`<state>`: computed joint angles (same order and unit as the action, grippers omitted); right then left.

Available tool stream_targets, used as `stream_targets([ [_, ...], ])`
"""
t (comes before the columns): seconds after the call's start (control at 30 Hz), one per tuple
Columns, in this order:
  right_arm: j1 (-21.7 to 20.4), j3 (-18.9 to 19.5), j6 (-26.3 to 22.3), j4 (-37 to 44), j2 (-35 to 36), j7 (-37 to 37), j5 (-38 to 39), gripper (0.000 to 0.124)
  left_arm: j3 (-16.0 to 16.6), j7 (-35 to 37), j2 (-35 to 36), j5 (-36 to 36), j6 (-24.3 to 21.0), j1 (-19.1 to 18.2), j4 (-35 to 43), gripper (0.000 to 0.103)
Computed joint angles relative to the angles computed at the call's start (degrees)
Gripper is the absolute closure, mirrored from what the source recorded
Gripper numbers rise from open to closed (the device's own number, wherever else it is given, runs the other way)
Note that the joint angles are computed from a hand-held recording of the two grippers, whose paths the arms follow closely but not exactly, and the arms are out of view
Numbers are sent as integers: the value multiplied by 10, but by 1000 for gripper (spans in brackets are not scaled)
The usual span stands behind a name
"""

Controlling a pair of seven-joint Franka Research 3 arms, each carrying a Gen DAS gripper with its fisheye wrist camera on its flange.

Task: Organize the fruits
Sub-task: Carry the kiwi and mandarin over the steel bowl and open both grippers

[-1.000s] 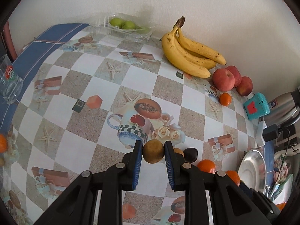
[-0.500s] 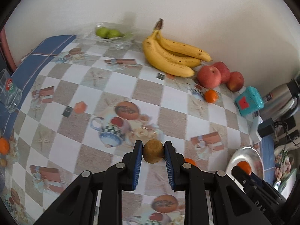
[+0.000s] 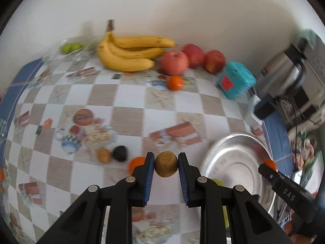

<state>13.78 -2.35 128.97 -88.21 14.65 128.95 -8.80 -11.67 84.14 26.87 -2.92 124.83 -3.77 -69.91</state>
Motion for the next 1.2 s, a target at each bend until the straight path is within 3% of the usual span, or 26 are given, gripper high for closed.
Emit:
stream_targets([
  [0.43,-30,0,24,-57,-36,-13,16,87,-11,41,1,53,38,-58,-37,77],
  [0.9,-37,0,20,-68,-26,-31,61,86,-5,34,5,94,58,-79,-52,76],
  [1.0,-38,0,16,-67,-25,-30,64,86,-6,34,4,96,58,-78,-53,74],
  [1.1,-39,0,17,-66,-26,-33,66,86,-6,35,1,96,60,-78,-55,61],
  [1.2,-37,1,16,-64,-27,-35,63,81,-6,34,-1,96,58,-77,-55,59],
])
